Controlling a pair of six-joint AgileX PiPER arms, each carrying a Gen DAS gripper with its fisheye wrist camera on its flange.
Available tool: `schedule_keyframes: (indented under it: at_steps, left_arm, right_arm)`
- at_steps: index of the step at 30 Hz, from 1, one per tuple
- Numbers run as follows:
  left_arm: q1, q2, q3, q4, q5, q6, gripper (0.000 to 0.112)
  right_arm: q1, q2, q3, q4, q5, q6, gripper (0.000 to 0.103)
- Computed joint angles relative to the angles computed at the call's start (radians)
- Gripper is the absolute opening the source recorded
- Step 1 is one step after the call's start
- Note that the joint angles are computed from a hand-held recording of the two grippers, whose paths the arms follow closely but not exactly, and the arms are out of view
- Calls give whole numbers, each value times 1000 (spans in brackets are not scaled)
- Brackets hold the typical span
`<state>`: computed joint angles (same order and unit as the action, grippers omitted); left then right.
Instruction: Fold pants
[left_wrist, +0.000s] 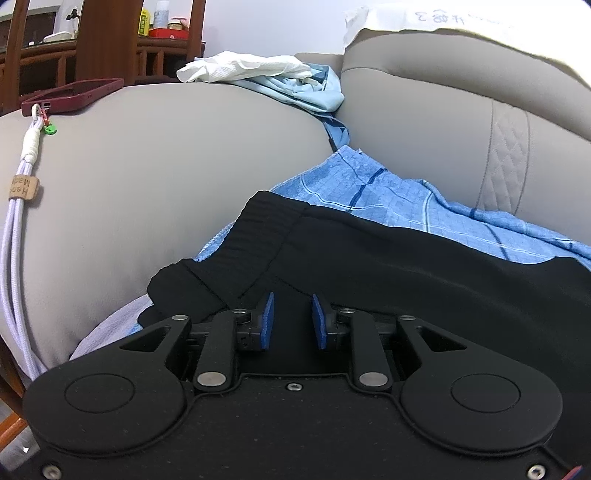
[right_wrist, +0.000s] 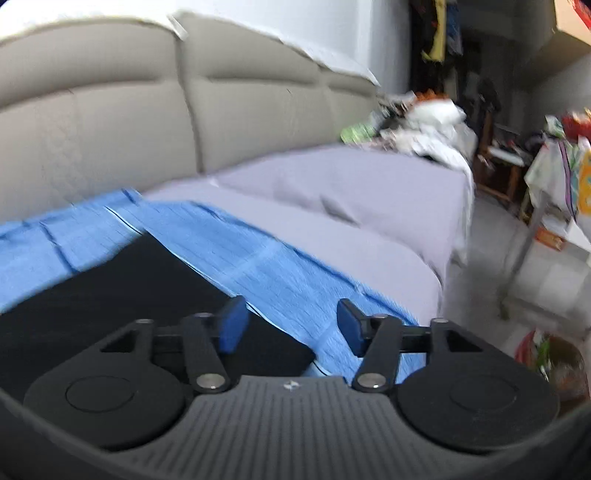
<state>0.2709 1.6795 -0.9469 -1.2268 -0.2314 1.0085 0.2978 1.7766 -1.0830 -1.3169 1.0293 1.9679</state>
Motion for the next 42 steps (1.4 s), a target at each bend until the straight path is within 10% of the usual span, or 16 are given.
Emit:
schedule_keyframes:
  at_steps: [10, 15, 22, 27, 42]
  left_arm:
    - [118, -113, 120, 639, 80, -604, 32]
    - [126, -110, 157, 675, 38, -561, 22]
    - [140, -110, 173, 830, 28, -693, 23]
    - [171, -99, 151, 900, 60, -794, 21]
    - [148, -91, 160, 743, 27, -635, 21]
  right_arm:
    - [354, 78, -155, -163, -227, -46, 79]
    - [513, 330, -440, -128, -424, -189, 79]
    - [676, 629, -874, 75, -483, -523, 79]
    - [701, 648, -897, 74, -604, -557, 80]
    - [311, 520, -859, 438, -376, -868, 89]
